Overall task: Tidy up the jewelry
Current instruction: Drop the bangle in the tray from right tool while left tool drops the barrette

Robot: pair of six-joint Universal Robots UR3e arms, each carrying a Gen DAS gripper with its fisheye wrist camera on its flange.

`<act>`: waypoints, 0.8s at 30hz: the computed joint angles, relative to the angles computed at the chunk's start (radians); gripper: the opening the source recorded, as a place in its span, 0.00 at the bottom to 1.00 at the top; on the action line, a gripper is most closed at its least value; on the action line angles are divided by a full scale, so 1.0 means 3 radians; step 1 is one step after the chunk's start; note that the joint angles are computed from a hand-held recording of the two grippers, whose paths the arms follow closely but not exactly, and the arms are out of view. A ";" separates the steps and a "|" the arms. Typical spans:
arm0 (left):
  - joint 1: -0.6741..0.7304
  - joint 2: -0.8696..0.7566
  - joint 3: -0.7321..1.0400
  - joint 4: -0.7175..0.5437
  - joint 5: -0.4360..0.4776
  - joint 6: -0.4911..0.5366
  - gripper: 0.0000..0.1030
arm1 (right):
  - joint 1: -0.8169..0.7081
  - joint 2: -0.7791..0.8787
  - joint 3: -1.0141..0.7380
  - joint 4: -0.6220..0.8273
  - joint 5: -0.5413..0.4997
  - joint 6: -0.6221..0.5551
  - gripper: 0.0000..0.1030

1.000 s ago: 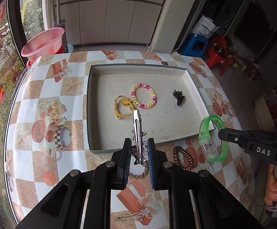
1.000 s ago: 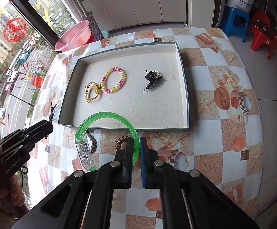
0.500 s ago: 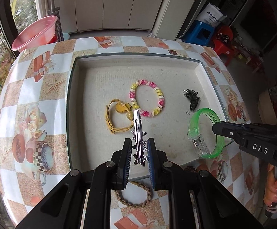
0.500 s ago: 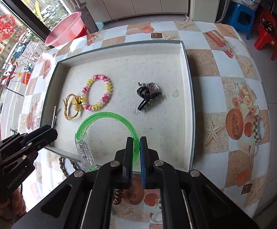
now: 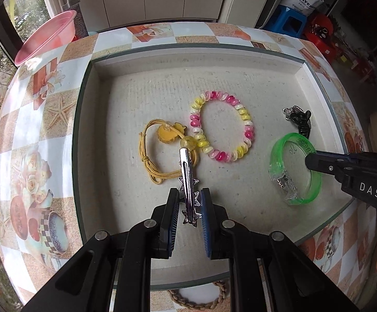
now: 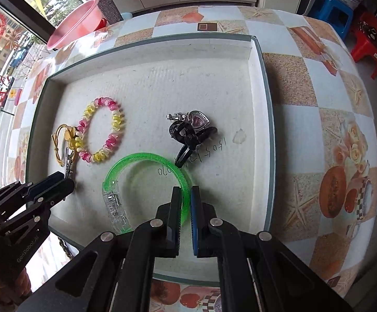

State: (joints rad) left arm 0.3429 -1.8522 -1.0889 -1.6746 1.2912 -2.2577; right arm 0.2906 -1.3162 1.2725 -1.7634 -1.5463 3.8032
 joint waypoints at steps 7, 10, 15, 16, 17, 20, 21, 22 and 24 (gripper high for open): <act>-0.0101 -0.0060 -0.0049 0.0337 0.0004 -0.0180 0.29 | -0.0088 0.0017 0.0004 -0.0077 -0.0130 0.0004 0.07; -0.0119 -0.0065 -0.0081 0.0463 0.0010 -0.0263 0.29 | -0.0079 0.0030 0.0004 -0.0093 -0.0212 -0.0016 0.07; -0.0144 0.0040 -0.0304 0.0720 0.0052 -0.0253 0.29 | -0.0045 0.0034 -0.0022 -0.0072 -0.0253 -0.0044 0.07; -0.0146 0.0056 -0.0330 0.0740 0.0058 -0.0246 0.29 | -0.0045 0.0031 -0.0026 -0.0067 -0.0250 -0.0047 0.07; -0.0140 0.0077 -0.0353 0.0745 0.0059 -0.0233 0.29 | -0.0049 0.0023 -0.0018 -0.0070 -0.0244 -0.0051 0.07; -0.0149 0.0112 -0.0415 0.0803 0.0081 -0.0229 0.29 | -0.0073 -0.0008 0.0030 -0.0106 -0.0206 -0.0041 0.08; -0.0157 0.0125 -0.0443 0.0836 0.0092 -0.0233 0.29 | -0.0080 -0.0012 0.0037 -0.0110 -0.0192 -0.0042 0.08; -0.0162 0.0131 -0.0455 0.0859 0.0104 -0.0238 0.29 | -0.0089 -0.0008 0.0037 -0.0113 -0.0175 -0.0046 0.09; -0.0177 0.0152 -0.0494 0.0916 0.0124 -0.0257 0.29 | -0.0104 0.0045 -0.0014 -0.0129 -0.0128 -0.0048 0.17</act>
